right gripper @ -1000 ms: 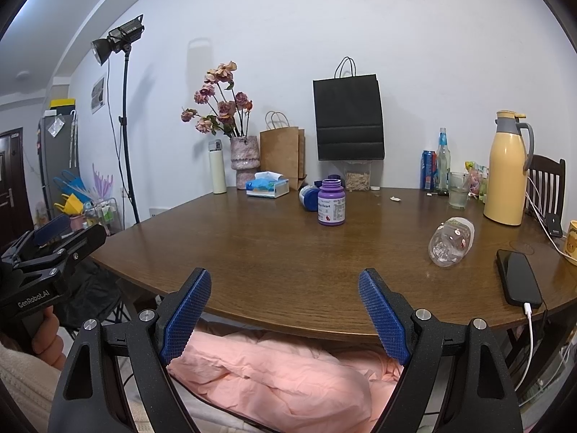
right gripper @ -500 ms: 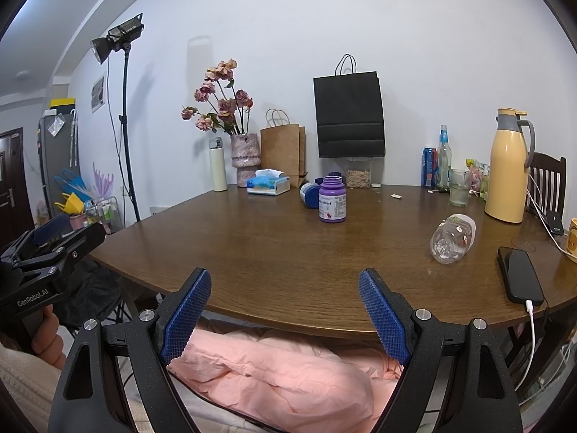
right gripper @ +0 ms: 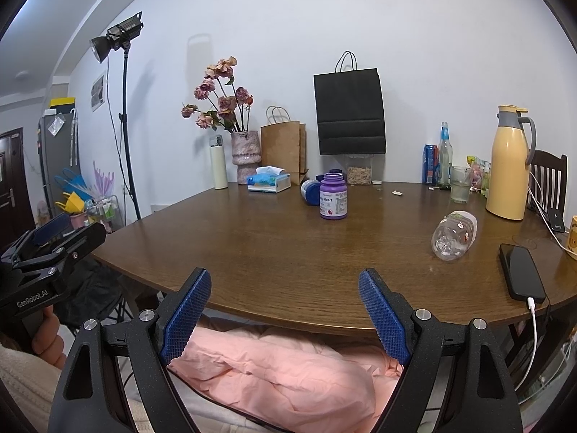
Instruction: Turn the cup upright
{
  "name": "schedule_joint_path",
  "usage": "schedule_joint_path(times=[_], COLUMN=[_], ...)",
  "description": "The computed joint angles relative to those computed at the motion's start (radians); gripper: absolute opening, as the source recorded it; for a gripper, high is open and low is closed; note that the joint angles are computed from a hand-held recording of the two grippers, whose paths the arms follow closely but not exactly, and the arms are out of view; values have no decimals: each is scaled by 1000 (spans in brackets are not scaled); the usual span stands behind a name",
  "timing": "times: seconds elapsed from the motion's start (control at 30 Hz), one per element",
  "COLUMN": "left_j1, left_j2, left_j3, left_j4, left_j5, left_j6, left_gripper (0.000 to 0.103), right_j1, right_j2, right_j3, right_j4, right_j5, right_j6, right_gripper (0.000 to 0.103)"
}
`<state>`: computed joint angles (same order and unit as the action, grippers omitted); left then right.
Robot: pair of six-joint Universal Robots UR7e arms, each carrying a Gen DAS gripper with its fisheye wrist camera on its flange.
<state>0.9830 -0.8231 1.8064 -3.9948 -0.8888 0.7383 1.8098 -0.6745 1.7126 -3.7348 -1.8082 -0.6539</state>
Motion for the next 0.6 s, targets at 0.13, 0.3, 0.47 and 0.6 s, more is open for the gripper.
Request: schedule_joint_path(times=[0.13, 0.3, 0.47, 0.6], left_j1=[0, 0, 9, 24], left_j2=[1, 6, 46, 80], left_j3=[0, -7, -108, -258], left_j4=[1, 22, 77, 237], left_j5=[3, 9, 38, 49], left_j6=[5, 1, 45, -2], left_gripper=[103, 103, 103, 103], right_j1=[0, -3, -12, -18], right_j2=[2, 7, 16, 55], right_j3=[1, 2, -45, -178], right_j4=[-2, 9, 77, 170], right_j5=[0, 2, 18, 26], right_j6=[2, 8, 30, 16], right_gripper=[88, 88, 88, 88])
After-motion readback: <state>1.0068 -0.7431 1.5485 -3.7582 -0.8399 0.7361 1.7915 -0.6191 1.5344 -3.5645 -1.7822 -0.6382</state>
